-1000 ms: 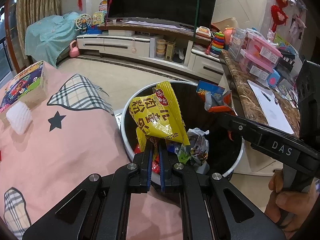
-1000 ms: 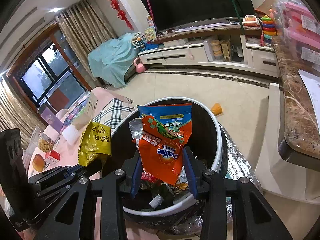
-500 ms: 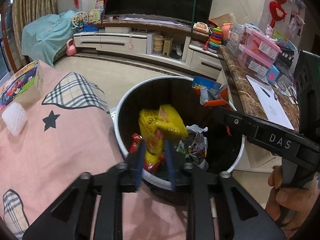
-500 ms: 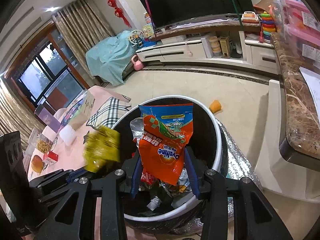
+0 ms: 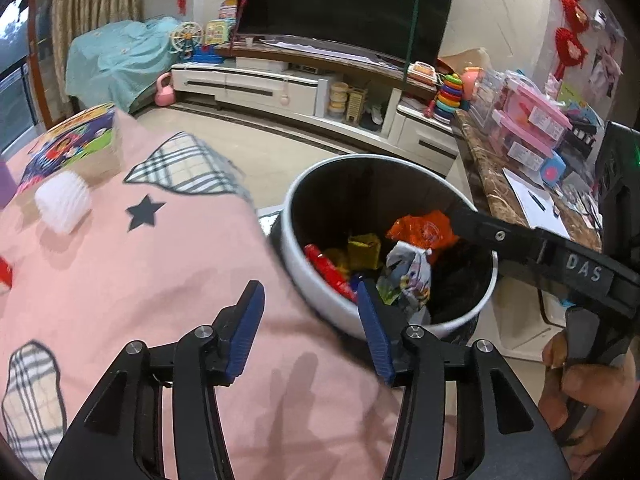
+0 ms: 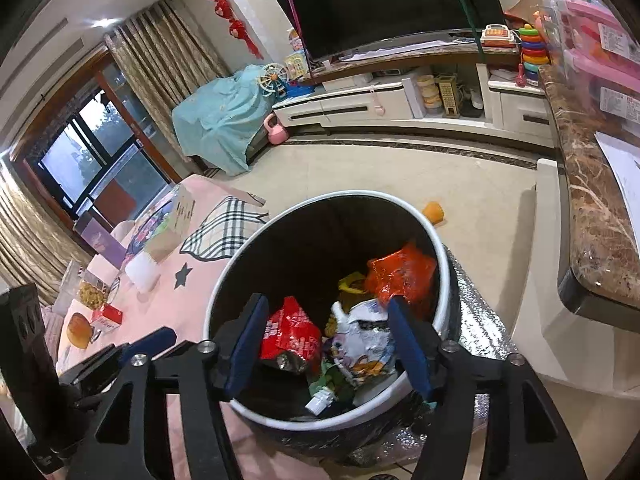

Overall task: Collect trash
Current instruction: 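Open both tools to drop the yellow bag and orange packet into the bin, then move both open tools back toward the red carton and white mesh ball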

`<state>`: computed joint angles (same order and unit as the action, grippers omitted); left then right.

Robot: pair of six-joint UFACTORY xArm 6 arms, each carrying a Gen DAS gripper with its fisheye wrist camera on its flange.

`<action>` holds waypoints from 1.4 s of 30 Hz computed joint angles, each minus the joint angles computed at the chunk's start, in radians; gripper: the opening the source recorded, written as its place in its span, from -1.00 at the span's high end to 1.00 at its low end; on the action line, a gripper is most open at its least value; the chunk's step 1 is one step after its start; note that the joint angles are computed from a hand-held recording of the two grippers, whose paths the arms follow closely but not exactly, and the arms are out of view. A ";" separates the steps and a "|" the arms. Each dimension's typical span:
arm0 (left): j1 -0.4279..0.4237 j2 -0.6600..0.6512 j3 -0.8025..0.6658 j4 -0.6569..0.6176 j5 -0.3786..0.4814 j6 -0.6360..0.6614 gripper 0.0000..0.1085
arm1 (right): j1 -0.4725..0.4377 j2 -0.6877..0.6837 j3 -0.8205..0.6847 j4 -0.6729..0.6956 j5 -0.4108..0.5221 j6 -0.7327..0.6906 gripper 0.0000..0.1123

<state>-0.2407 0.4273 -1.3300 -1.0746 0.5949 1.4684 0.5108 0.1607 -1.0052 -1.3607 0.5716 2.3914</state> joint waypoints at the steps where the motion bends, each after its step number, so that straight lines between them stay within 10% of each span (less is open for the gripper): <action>1: 0.011 -0.003 0.006 -0.010 0.001 0.008 0.04 | 0.008 0.003 -0.006 -0.003 0.007 0.002 -0.28; 14: 0.156 0.005 0.003 -0.097 0.018 0.017 -0.24 | 0.115 0.105 -0.153 -0.014 0.113 -0.018 -0.70; 42: 0.366 0.179 -0.196 -0.043 0.013 -0.129 -0.31 | 0.148 0.484 -0.628 0.145 -0.030 -0.316 -0.71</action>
<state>0.1248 0.6067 -1.5255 -1.1175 0.6082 1.3393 0.6587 0.6450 -1.6333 -1.2154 0.5416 2.0750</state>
